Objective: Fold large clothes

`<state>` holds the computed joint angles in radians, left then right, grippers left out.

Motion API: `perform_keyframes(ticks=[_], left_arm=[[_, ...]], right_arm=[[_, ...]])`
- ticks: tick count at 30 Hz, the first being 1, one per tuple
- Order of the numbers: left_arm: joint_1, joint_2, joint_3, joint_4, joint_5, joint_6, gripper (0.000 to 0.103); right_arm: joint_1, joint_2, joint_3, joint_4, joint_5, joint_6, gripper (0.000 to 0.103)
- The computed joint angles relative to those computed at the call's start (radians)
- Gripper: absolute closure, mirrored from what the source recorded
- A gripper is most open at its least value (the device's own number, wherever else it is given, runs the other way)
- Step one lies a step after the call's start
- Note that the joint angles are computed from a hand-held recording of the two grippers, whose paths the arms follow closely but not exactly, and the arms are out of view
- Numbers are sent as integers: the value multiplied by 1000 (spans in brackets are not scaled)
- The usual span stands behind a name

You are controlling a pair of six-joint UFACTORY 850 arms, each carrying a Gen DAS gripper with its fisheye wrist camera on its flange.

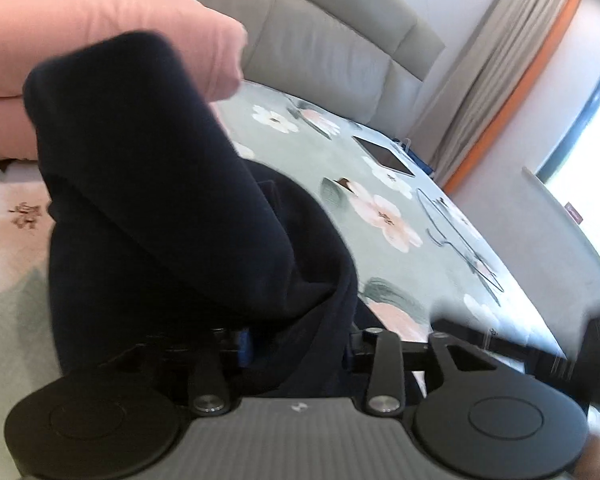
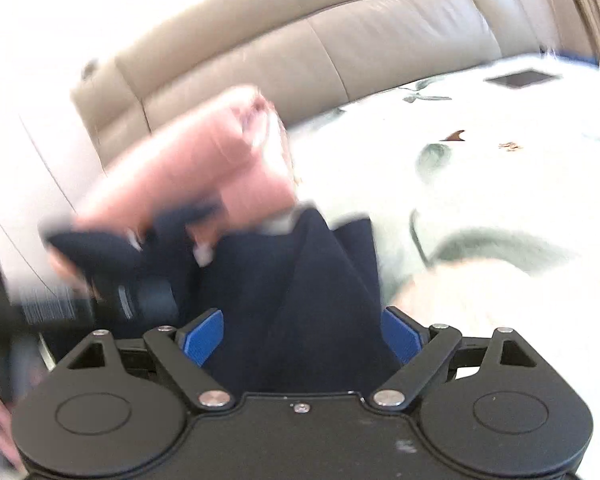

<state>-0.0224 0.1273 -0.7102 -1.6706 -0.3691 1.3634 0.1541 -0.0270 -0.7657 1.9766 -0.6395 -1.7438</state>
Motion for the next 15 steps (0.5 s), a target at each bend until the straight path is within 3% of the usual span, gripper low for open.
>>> perform_keyframes(ticks=[4,6,8,10,12,15], left_arm=[[-21,-12,-6,4,10,-2,56],[-17,-13,-5,6,-3,-16,55],[-16,-8,-5,27,-5,-39,54],[-13,-9,-8,55,-3,-61,54],[-23,-11,-13,42,11,-46,46],[-48,-16,-25,100,37,-109,44]], right_arm=[[-22,-286,-341,-398,-347,269,1],[3,-421,-501,-554,-460,405,1],[26,-491,-578,-606,-529,483,1],[34,-517,-584,-545,-631,424,0],[44,-498,-562,-507,-650,319,0],[81,-458,-576,-600,-502,221,0]])
